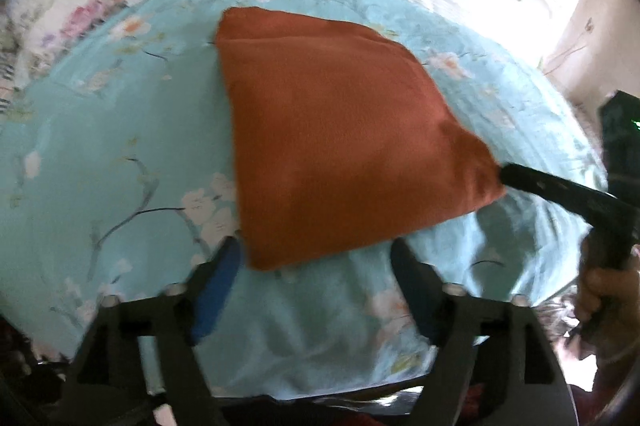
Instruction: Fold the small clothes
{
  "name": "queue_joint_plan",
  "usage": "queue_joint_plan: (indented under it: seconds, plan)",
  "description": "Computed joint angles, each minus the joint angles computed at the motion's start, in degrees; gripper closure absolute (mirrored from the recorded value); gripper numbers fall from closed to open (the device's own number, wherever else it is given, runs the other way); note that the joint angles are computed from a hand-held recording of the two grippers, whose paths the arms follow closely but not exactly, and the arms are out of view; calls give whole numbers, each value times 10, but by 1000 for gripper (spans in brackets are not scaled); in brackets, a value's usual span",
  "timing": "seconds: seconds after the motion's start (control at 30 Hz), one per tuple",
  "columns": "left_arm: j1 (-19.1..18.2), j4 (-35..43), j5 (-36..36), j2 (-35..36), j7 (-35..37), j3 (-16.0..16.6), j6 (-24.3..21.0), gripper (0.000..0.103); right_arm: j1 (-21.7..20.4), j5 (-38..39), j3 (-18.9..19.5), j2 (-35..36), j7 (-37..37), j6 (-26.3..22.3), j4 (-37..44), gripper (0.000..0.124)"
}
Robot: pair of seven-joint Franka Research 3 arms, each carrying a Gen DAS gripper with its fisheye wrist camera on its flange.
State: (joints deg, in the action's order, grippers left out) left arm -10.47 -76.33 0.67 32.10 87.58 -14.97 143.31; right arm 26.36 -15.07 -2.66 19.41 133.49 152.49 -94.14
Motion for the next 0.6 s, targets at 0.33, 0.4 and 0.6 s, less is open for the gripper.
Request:
queue_joint_plan:
  seconds: [0.33, 0.4, 0.6]
  plan:
    - [-18, -85, 86, -58, -72, 46, 24, 23, 15, -57, 4, -37, 33, -16, -52, 46]
    - [-26, -100, 122, -68, -97, 58, 31, 23, 12, -58, 11, -42, 28, -15, -58, 45]
    - [-29, -141, 185, -100, -126, 63, 49, 23, 4, -48, 30, -58, -15, -32, -58, 42]
